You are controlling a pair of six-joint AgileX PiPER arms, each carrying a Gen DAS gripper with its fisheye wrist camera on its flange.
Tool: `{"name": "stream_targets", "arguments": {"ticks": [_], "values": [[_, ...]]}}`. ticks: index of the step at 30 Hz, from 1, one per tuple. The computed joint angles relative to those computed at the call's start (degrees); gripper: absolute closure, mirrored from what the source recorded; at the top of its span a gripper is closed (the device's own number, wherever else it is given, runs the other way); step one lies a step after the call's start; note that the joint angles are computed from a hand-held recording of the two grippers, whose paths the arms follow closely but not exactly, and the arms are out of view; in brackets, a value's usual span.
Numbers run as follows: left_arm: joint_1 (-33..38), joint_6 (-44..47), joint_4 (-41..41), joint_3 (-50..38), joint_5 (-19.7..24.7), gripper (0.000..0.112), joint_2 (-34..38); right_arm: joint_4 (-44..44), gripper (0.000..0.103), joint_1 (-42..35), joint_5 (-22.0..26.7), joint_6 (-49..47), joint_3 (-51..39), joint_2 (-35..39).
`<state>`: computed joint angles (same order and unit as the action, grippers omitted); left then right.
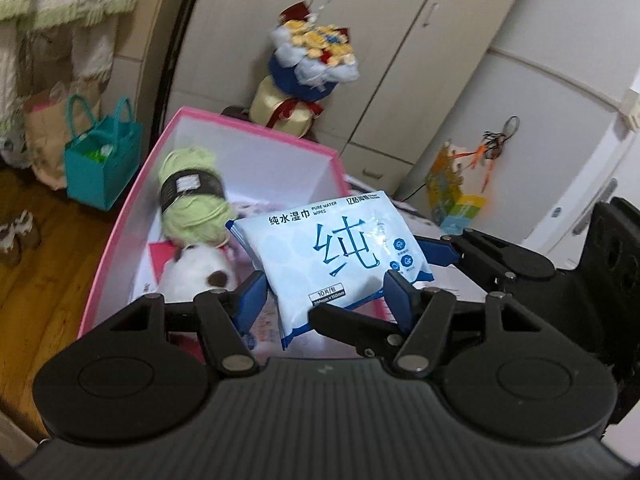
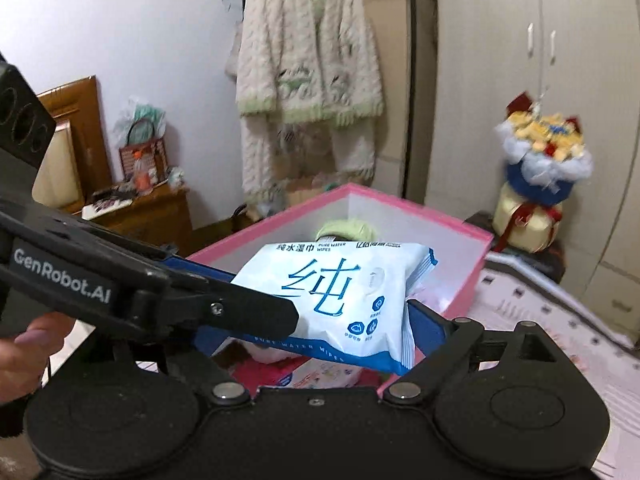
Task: Organize soft objects
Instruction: 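Carry the wipes packet into the pink box and open the left tool, then move the left tool to the pink scrunchie while the right tool grasps the toothpaste tube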
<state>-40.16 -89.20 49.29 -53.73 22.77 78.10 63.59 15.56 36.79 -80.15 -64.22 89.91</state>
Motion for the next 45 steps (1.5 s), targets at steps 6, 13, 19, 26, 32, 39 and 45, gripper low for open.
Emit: {"name": "stream_targets", "arguments": {"ticks": [6, 13, 19, 26, 32, 39, 45], "values": [[3.9, 2.91, -4.59, 1.76, -3.69, 0.048, 1.44, -2.39, 0.01, 0.93, 1.27, 0.03, -2.89, 4.3], [-4.06, -19.24, 16.29, 2.91, 8.38, 0.037, 0.25, 3.69, 0.01, -2.59, -0.25, -7.06, 0.4, 2.11], [-9.74, -19.79, 18.6, 0.8, 12.61, 0.037, -0.38, 17.76, 0.01, -14.92, 6.1, -22.46, 7.81, -3.67], [-15.86, -20.82, 21.71, -5.64, 14.74, 0.037, 5.32, 24.36, 0.009, -31.33, 14.65, -33.26, 12.76, -4.19], [-17.47, -16.44, 19.48, -18.04, 13.84, 0.037, 17.14, 20.68, 0.01, -38.47, 16.74, -29.24, 10.5, 0.75], [-17.17, -4.15, 11.15, -38.47, 17.85, 0.037, 33.86, 14.54, 0.025, -37.67, 13.0, -27.84, 6.87, 6.39], [-13.8, 2.02, 10.0, -55.28, 20.27, 0.037, 48.04, 11.5, 0.038, -32.67, 7.71, -30.7, 3.95, 11.76]]}}
